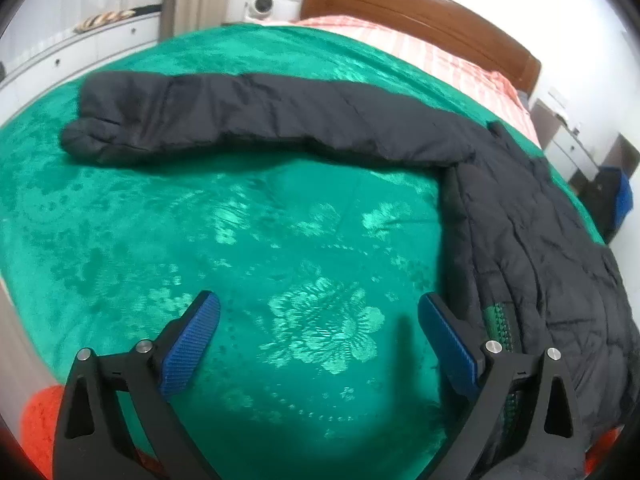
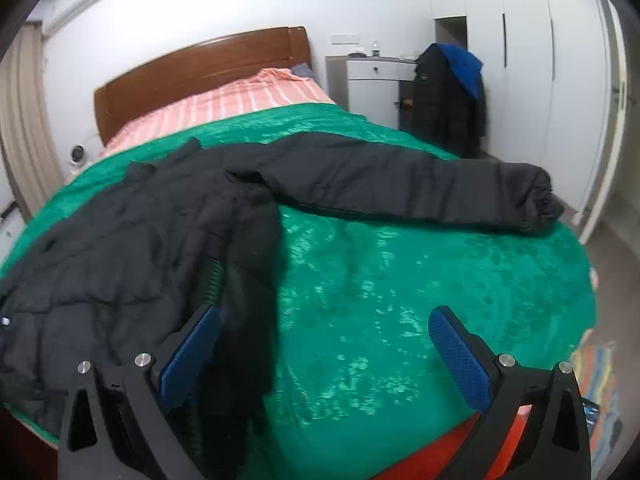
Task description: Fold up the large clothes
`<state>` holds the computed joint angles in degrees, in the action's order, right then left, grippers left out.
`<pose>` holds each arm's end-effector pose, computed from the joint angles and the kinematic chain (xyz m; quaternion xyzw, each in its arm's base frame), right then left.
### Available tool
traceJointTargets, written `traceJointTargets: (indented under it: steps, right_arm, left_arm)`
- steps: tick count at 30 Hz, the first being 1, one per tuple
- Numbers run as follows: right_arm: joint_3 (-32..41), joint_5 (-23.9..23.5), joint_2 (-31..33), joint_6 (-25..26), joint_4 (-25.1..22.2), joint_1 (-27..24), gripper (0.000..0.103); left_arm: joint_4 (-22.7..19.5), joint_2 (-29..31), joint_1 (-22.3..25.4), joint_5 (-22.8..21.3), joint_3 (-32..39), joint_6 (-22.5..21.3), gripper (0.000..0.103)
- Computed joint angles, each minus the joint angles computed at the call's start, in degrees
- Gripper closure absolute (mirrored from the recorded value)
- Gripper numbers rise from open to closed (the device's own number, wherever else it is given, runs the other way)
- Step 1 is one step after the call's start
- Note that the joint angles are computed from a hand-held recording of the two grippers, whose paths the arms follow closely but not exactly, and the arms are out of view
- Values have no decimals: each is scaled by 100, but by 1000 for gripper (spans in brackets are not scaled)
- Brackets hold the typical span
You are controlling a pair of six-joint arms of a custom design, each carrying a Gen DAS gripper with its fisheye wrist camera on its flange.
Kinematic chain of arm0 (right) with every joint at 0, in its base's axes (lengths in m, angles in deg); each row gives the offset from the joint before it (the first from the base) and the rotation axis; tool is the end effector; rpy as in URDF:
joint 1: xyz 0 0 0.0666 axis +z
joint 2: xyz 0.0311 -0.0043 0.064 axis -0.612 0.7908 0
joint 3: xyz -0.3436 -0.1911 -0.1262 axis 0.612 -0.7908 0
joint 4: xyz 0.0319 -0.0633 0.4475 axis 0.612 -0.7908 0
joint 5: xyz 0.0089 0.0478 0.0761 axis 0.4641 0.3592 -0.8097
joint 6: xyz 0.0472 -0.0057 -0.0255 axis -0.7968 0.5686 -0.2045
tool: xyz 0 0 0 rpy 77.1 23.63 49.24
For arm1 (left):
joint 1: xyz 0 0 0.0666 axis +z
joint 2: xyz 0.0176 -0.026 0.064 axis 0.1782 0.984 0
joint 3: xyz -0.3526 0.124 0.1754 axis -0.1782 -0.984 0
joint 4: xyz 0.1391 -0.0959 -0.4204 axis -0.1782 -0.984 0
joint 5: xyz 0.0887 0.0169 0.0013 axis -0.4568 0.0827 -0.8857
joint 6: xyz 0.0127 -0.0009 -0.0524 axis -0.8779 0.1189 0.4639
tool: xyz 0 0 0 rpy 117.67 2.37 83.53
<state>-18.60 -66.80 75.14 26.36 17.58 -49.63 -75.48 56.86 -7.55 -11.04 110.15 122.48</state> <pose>0.3237 -0.0705 0.3873 0.1456 0.8951 -0.0465 0.4188 0.4460 -0.1352 0.3244 -0.1894 0.9144 -0.0584 0.3531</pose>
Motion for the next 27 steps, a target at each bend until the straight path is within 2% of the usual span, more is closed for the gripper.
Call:
traceJointTargets:
  steps: [3, 11, 21, 27]
  right_arm:
    - [171, 259, 273, 83, -358, 61, 0]
    - [357, -369, 761, -259, -697, -408, 0]
    - [386, -661, 899, -376, -782, -575, 0]
    - [409, -626, 959, -382, -774, -545, 0]
  left_arm:
    - [-207, 88, -24, -60, 93, -155, 3]
    - [-598, 239, -40, -241, 269, -273, 0]
    - [-602, 384, -68, -358, 349, -340, 0]
    - [-605, 401, -98, -411, 357, -325, 0]
